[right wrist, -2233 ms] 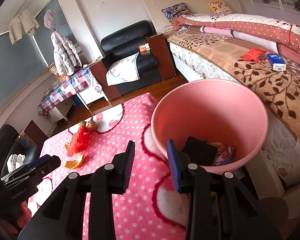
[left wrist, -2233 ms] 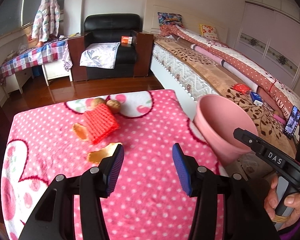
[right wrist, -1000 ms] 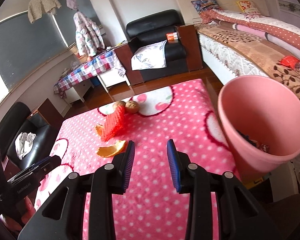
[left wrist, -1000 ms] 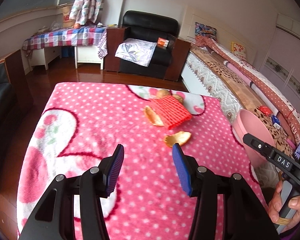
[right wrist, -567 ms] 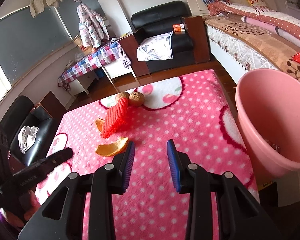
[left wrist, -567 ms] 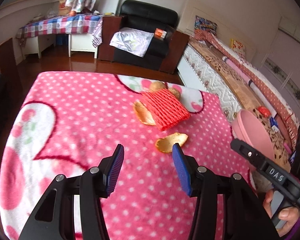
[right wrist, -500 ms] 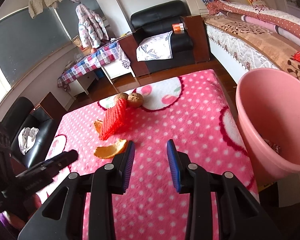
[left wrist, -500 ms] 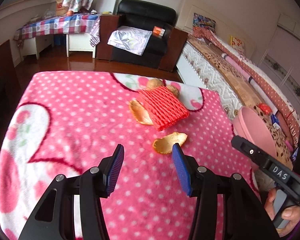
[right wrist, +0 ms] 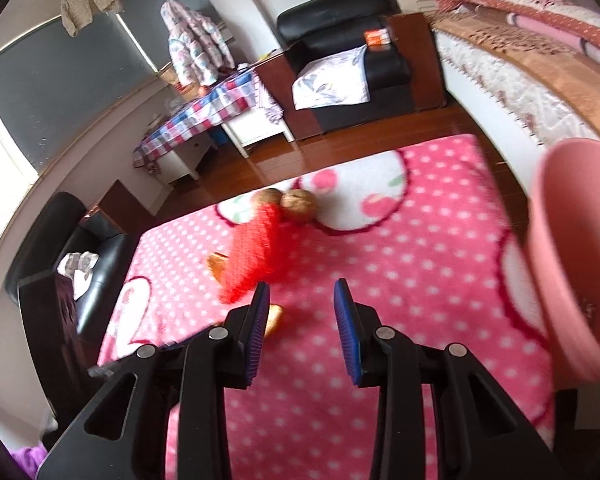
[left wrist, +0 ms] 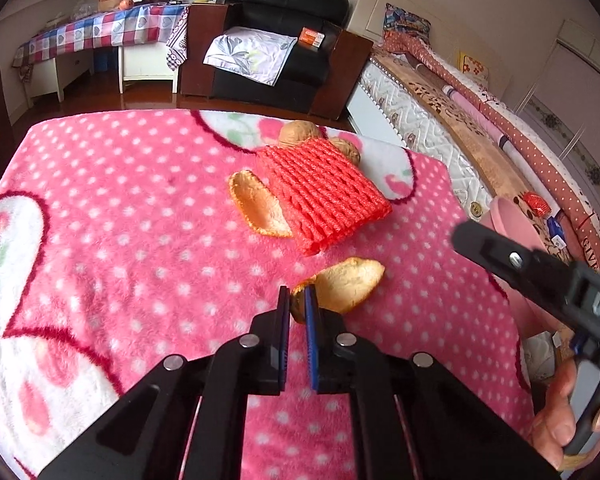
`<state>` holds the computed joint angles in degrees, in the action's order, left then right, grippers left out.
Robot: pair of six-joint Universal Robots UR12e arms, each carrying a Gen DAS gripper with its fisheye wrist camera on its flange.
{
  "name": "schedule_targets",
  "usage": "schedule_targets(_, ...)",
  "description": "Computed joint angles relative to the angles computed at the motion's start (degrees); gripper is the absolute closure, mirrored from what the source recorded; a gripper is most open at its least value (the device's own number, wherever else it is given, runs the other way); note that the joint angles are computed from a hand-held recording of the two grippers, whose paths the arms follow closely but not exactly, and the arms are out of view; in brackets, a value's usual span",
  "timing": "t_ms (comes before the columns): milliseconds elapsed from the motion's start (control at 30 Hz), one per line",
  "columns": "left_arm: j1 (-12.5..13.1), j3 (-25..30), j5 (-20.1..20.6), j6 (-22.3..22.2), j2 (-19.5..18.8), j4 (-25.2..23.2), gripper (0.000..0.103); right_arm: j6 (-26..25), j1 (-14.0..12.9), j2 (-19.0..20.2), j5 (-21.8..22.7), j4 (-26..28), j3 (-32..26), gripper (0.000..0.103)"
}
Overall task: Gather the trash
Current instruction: 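Grasp orange peel with left tool while right tool grasps red-orange foam mesh, then carry orange peel and red-orange foam mesh over the pink bucket with both tools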
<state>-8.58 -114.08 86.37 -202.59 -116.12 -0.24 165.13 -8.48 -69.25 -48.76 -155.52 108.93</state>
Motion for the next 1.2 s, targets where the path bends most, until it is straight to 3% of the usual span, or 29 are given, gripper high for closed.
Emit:
schedule_targets(167,0.6,-2.0,0.0,-0.6,1.2,1.5,0.098,-1.2,1.6,1.1,0.4,3.3,-2.1,0.069)
schedule_targets(300,1.1,-3.4,-0.5,-1.1,2.0,2.2,0.098,-0.4,3.0,2.2,-1.3,2.8,-3.4,0.062)
schedule_targets(533,1.5,-4.6,-1.0,-1.4,2.6,2.9,0.098,1.6,4.5,3.6,-4.3,-1.3,-4.0,0.062)
schedule_targets(600,1.5,-4.7,-1.1,-1.3,2.7,3.0,0.098,0.9,4.7,3.8,-4.7,-1.3,-4.2,0.068)
schedule_targets(667,1.5,-4.8,-1.2,-1.4,2.8,3.0,0.098,0.0,4.9,3.6,-5.9,-1.3,-4.1,0.086)
schedule_targets(833,1.3,-5.3,-0.8,-1.7,3.5,3.3,0.098,0.5,4.0,3.0,-5.2,-3.0,-2.9,0.092)
schedule_targets(1200,0.2,-6.2,0.7,-1.3,5.7,4.0,0.098,1.5,-0.3,-1.4,-2.7,-6.8,1.8,0.092)
